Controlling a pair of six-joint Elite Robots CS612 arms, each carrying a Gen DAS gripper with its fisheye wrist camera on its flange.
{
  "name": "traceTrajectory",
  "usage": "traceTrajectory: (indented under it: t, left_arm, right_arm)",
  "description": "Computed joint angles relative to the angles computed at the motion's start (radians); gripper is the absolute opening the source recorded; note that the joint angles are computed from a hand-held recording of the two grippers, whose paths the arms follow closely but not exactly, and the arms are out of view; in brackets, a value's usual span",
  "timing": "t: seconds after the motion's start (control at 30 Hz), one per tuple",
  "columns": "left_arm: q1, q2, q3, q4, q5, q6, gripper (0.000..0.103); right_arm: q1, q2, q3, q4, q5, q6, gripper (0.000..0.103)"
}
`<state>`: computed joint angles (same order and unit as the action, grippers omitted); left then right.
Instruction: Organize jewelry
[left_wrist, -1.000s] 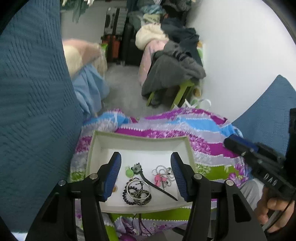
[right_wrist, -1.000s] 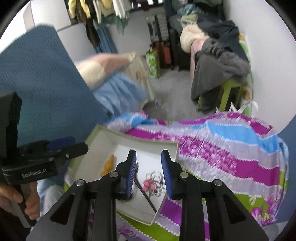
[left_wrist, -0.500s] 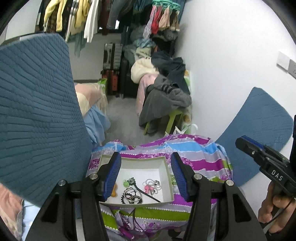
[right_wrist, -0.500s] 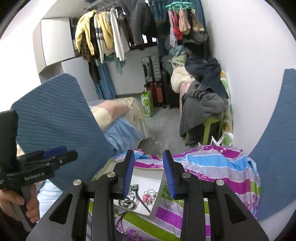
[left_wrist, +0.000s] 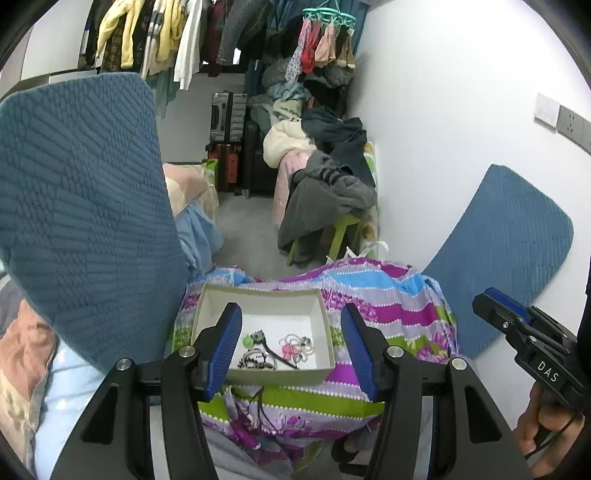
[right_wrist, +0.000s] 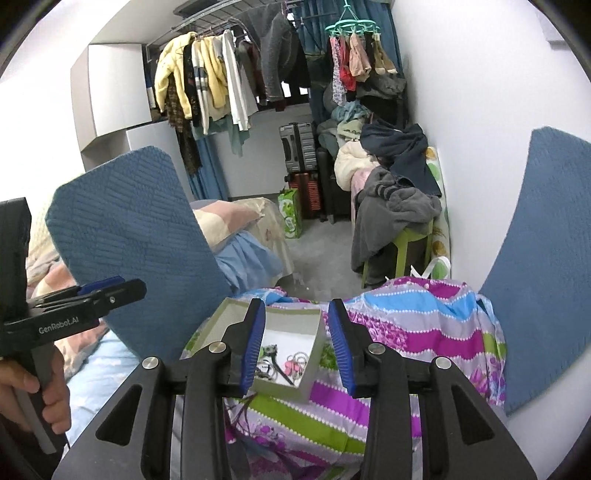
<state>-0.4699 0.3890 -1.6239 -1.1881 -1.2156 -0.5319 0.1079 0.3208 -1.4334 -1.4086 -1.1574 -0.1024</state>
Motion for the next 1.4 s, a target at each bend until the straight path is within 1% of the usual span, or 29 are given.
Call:
traceTrajectory:
  t: [0.13,0.23,0.27,0.37,0.53,0.67,0.83,1.0,1.2,1.23,1.27,1.33,1.37,1.4]
  left_arm:
    - [-0.006,0.022,-0.025,0.024,-0.007,-0.011,0.056]
    - [-0.004,0.034,-0.044,0.039,-0.033,-0.026,0.056]
    - [-0.007,0.035,-0.049,0.049,-0.024,-0.033,0.056]
    - [-0.019,0.048,-0.070,0.056,0.005,-0.030,0.056]
    - [-0.030,0.076,-0.091,0.071,0.040,-0.044,0.056]
    - [-0.028,0.096,-0.092,0.077,0.035,-0.059,0.056]
    - [-0.027,0.106,-0.090,0.080,0.022,-0.062,0.056]
    - [-0.025,0.109,-0.085,0.077,0.020,-0.070,0.056]
    - [-0.026,0.113,-0.088,0.077,0.029,-0.073,0.056]
    - [-0.029,0.113,-0.088,0.081,0.041,-0.070,0.056]
    - [-0.034,0.112,-0.086,0.092,0.059,-0.067,0.056]
    - [-0.035,0.110,-0.083,0.095,0.055,-0.060,0.056]
    - [-0.036,0.110,-0.083,0.096,0.054,-0.061,0.056]
    - [-0.038,0.109,-0.082,0.099,0.059,-0.064,0.057]
  right_arm:
    - [-0.002,0.026,-0.037,0.027,-0.015,0.004,0.034]
    - [-0.002,0.045,-0.067,0.046,-0.013,-0.004,0.034]
    - [-0.004,0.053,-0.077,0.052,-0.001,-0.006,0.034]
    - [-0.003,0.072,-0.098,0.051,-0.003,-0.021,0.034]
    - [-0.005,0.099,-0.113,0.037,0.019,-0.025,0.034]
    - [-0.005,0.113,-0.114,0.002,0.015,-0.006,0.034]
    - [-0.004,0.118,-0.104,0.003,-0.010,0.011,0.034]
    - [-0.005,0.120,-0.104,0.026,-0.016,0.005,0.034]
    - [-0.002,0.121,-0.106,0.035,-0.025,-0.007,0.034]
    - [-0.002,0.122,-0.108,0.036,-0.027,-0.008,0.034]
    - [-0.001,0.122,-0.108,0.039,-0.030,-0.009,0.035]
    - [0.000,0.123,-0.107,0.040,-0.036,-0.011,0.036]
    - [0.001,0.124,-0.107,0.040,-0.041,-0.012,0.040]
    - [0.002,0.125,-0.107,0.039,-0.051,-0.011,0.050]
